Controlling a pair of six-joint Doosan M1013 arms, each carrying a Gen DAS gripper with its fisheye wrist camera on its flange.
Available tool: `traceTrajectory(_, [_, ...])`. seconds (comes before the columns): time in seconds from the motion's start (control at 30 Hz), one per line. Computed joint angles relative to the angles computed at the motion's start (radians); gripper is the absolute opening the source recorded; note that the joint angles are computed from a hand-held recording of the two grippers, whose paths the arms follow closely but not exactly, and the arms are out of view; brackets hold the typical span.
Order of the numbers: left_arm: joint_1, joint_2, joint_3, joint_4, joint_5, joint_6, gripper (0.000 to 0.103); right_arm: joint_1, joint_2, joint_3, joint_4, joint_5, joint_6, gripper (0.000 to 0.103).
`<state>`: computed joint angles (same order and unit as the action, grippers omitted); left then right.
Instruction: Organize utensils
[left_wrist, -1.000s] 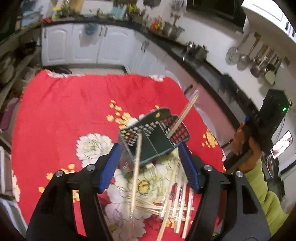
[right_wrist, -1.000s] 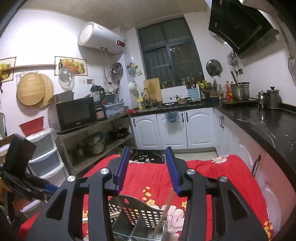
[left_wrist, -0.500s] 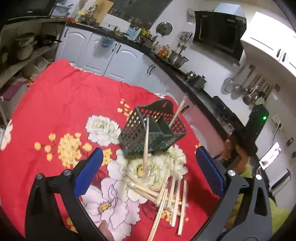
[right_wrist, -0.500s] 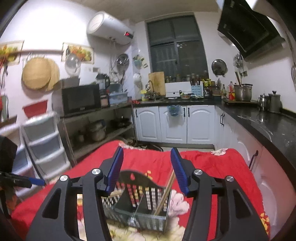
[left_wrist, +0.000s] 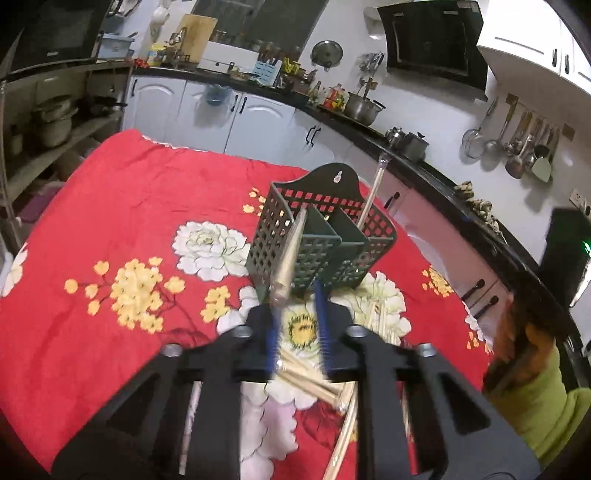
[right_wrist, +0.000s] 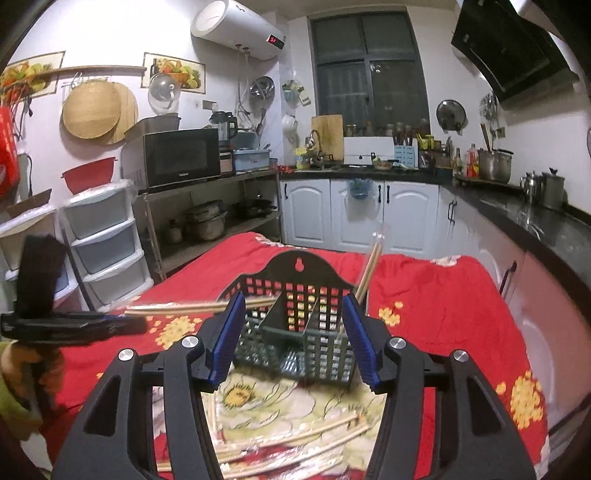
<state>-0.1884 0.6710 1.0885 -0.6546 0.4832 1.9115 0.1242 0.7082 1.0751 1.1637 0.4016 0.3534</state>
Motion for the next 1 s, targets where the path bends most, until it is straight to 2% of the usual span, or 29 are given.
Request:
traceTrajectory(0.17, [-0.011,0.009,-0.036,-0.015,-0.074,0.037,0.005,-0.001,-0.019,0.041,-0.008,-0.018,0.008,0.052])
traceTrajectory(0.33, [-0.014,0.027,-0.093,-0.088,-0.110,0.095,0.005,-0.007,-0.025,0.059,0.007,-0.019,0.019,0.052])
traceTrajectory(0.37, [-0.015,0.024,-0.093,-0.052,-0.122,0.041,0.011,-0.008,-0.025,0.060,-0.004,-0.022,0.036,0.052])
traceTrajectory(0.4, [-0.012,0.017,-0.082,-0.069,-0.125,0.035,0.020,-0.009,-0.025,0.061,-0.008,-0.020,0.046,0.052])
traceTrajectory(0.43, [-0.008,0.009,-0.067,-0.126,-0.126,0.081,0.042,-0.010,-0.025,0.062,-0.007,-0.017,0.050,0.052])
traceTrajectory(0.47, [-0.006,-0.009,-0.033,-0.157,-0.146,0.118,0.055,-0.011,-0.026,0.065,-0.003,-0.016,0.050,0.052])
traceTrajectory(0.53, [-0.008,-0.044,0.033,-0.133,-0.193,0.128,0.056,-0.012,-0.027,0.071,0.006,-0.010,0.047,0.052])
traceTrajectory(0.6, [-0.009,-0.083,0.115,-0.165,-0.243,0.165,0.064,-0.012,-0.027,0.075,0.007,-0.003,0.046,0.052])
traceTrajectory(0.67, [-0.015,-0.102,0.161,-0.031,-0.272,0.039,0.071,-0.011,-0.028,0.080,0.017,0.003,0.036,0.052])
traceTrajectory(0.8, [-0.021,-0.096,0.180,0.117,-0.242,-0.089,0.071,-0.007,-0.033,0.094,0.004,0.009,0.047,0.052])
traceTrajectory(0.9, [-0.019,-0.069,0.152,0.060,-0.170,-0.073,0.071,-0.002,-0.037,0.109,-0.034,0.021,0.081,0.052])
traceTrajectory(1.0, [-0.032,-0.062,0.160,0.018,-0.167,-0.010,0.072,0.005,-0.041,0.126,-0.086,0.025,0.114,0.052])
